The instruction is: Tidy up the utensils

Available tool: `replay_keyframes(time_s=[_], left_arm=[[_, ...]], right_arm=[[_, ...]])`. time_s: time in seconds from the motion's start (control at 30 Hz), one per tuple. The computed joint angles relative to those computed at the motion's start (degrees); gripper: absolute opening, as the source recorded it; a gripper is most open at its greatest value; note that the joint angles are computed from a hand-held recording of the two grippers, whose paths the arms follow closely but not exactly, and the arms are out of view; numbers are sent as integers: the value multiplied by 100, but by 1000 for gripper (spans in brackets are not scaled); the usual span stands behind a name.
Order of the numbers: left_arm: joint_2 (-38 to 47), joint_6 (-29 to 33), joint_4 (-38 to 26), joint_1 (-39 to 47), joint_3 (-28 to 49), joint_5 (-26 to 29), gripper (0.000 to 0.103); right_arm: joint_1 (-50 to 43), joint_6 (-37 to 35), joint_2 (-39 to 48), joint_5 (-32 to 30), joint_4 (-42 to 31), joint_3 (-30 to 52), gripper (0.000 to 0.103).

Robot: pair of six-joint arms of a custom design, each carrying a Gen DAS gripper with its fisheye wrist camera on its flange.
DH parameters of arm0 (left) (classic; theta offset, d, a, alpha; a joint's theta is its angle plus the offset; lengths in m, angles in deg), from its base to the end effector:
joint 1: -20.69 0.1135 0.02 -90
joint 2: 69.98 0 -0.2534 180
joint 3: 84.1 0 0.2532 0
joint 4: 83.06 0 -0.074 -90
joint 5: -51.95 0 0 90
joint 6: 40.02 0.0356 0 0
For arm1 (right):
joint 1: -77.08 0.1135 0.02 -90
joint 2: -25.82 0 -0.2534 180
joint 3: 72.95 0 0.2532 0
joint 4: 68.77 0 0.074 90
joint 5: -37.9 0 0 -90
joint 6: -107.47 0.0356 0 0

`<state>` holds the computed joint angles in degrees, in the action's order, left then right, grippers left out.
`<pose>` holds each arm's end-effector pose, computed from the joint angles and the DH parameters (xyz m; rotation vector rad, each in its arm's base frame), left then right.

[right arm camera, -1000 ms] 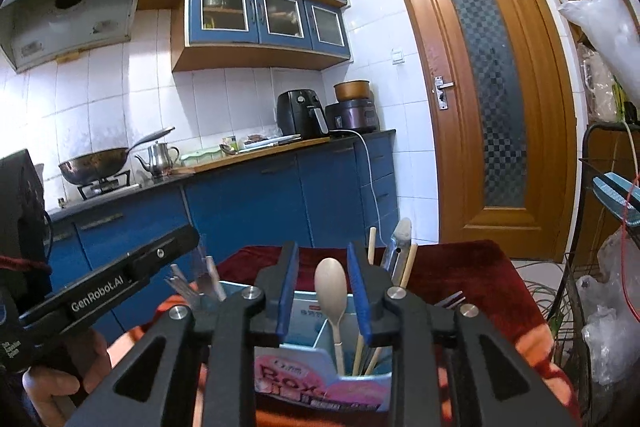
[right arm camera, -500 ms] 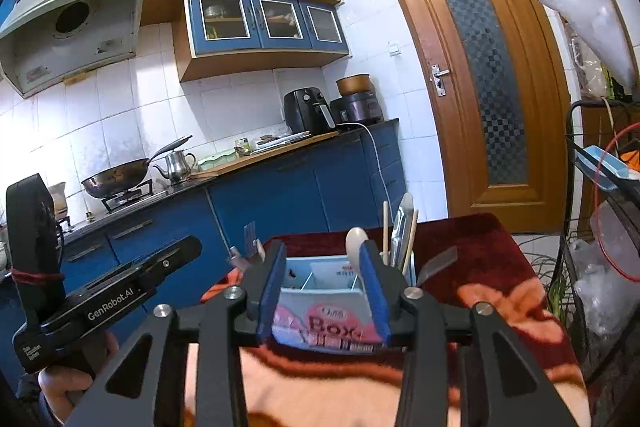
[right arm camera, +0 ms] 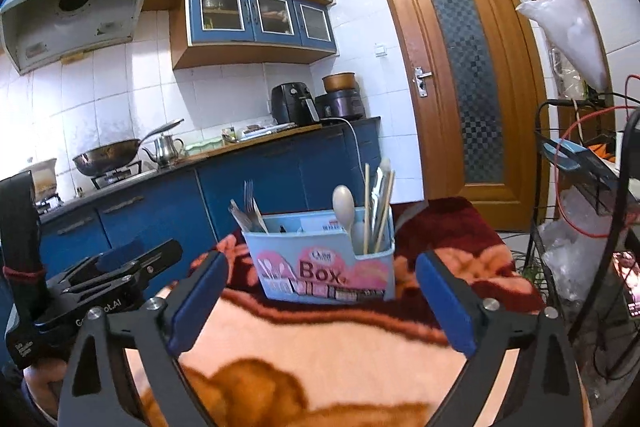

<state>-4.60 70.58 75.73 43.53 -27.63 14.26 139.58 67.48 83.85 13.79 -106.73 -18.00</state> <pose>0.2389 0.0701 0.2566 0.4831 1.8451 -0.4461 0.1237 0.1672 0.2567 0.3261 1.8134 0.0329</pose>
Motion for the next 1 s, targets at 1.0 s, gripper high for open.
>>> replay_keyframes(time_s=[1.0], left_arm=[[-15,-43,1175,2,-1235,-365,77]], right_arm=[[561,2289,1007,496,-652,-694,103]])
